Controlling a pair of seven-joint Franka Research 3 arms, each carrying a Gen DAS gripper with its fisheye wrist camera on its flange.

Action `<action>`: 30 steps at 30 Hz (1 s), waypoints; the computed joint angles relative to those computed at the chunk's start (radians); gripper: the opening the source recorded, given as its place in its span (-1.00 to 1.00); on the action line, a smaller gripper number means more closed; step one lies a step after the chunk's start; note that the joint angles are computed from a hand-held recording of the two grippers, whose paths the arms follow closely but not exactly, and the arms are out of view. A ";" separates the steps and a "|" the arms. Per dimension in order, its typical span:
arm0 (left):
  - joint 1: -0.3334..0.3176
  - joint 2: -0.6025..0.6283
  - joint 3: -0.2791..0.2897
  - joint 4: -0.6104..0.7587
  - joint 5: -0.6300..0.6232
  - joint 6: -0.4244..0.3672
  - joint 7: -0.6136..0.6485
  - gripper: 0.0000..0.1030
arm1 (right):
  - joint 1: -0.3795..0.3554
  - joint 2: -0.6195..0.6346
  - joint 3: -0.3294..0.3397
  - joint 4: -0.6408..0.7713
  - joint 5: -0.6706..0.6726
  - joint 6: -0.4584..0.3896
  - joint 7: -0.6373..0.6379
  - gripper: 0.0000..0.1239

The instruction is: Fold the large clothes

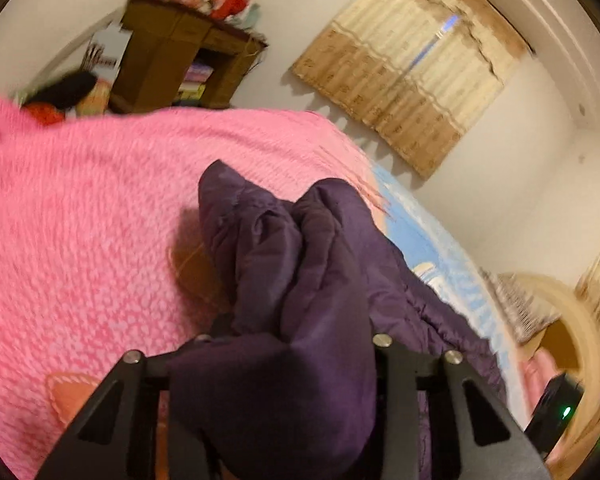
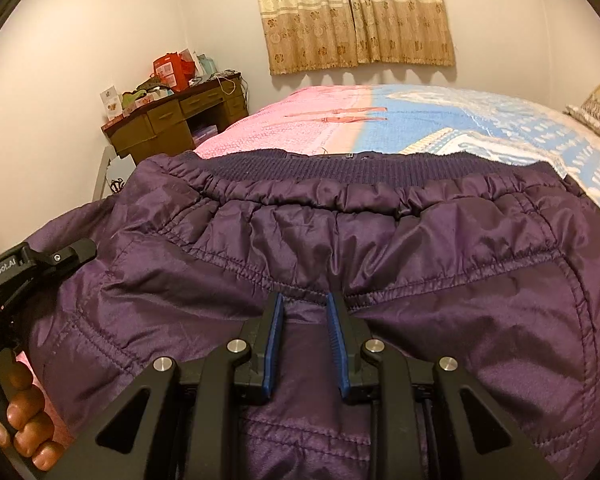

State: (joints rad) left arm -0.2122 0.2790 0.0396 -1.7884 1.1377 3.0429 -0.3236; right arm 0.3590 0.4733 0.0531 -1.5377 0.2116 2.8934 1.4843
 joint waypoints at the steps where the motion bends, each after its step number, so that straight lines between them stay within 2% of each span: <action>1: -0.001 -0.008 -0.010 0.001 -0.009 -0.023 0.037 -0.32 | 0.006 -0.006 -0.012 0.014 -0.003 -0.044 0.024 -0.61; 2: -0.004 -0.016 -0.014 0.004 -0.003 -0.040 0.059 -0.33 | 0.000 -0.019 -0.007 0.008 0.001 -0.052 0.045 -0.61; 3: -0.007 -0.015 -0.012 0.014 0.017 -0.044 0.057 -0.34 | -0.031 -0.046 0.033 -0.030 0.068 -0.012 0.024 -0.61; 4: -0.017 -0.021 -0.006 0.019 0.058 -0.045 0.035 -0.35 | -0.088 -0.066 0.105 -0.062 0.157 0.026 -0.036 -0.61; 5: -0.022 -0.029 -0.010 0.030 0.086 -0.051 0.034 -0.36 | -0.121 -0.068 0.147 -0.067 0.218 0.023 -0.082 -0.61; 7: -0.023 -0.031 -0.020 0.054 0.149 -0.040 0.025 -0.39 | -0.129 -0.056 0.156 -0.061 0.262 -0.046 -0.116 -0.60; 9: -0.039 -0.033 -0.054 0.098 0.178 -0.100 0.126 -0.39 | -0.152 -0.058 0.185 -0.075 0.330 -0.033 -0.203 -0.60; 11: -0.055 -0.027 -0.080 0.139 0.203 -0.141 0.212 -0.39 | -0.186 -0.057 0.204 -0.047 0.411 -0.118 -0.248 -0.60; 13: -0.070 -0.016 -0.101 0.183 0.223 -0.140 0.278 -0.39 | -0.258 -0.074 0.248 -0.039 0.575 -0.212 -0.321 -0.61; 14: -0.082 -0.009 -0.109 0.204 0.232 -0.144 0.314 -0.39 | -0.297 -0.095 0.274 -0.060 0.684 -0.222 -0.384 -0.61; 15: -0.091 -0.002 -0.117 0.221 0.227 -0.149 0.361 -0.39 | -0.356 -0.135 0.314 -0.104 0.851 -0.212 -0.494 -0.61; 16: -0.098 0.006 -0.122 0.236 0.219 -0.145 0.398 -0.39 | -0.390 -0.174 0.326 -0.143 0.969 -0.201 -0.575 -0.61; 19: -0.141 0.058 -0.146 0.302 0.163 -0.135 0.557 -0.40 | -0.441 -0.280 0.295 -0.253 1.197 -0.176 -0.714 -0.60; 22: -0.170 0.141 -0.196 0.385 0.022 -0.154 0.804 -0.40 | -0.458 -0.343 0.232 -0.328 1.298 -0.173 -0.752 -0.60; 24: -0.181 0.213 -0.243 0.462 -0.086 -0.194 0.985 -0.40 | -0.465 -0.386 0.187 -0.388 1.370 -0.159 -0.785 -0.60; 26: -0.226 0.316 -0.269 0.574 -0.147 -0.286 1.147 -0.40 | -0.463 -0.419 0.146 -0.436 1.417 -0.168 -0.798 -0.60; 28: -0.267 0.377 -0.254 0.645 -0.174 -0.337 1.204 -0.40 | -0.449 -0.429 0.112 -0.457 1.402 -0.163 -0.776 -0.60; 30: -0.283 0.410 -0.242 0.671 -0.216 -0.352 1.229 -0.41 | -0.431 -0.451 0.083 -0.497 1.404 -0.163 -0.783 -0.60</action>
State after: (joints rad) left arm -0.4951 0.6891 -0.2025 -1.1179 0.9217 2.6906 0.9054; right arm -0.0723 0.0223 0.1357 -2.0348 1.6153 2.7308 0.7015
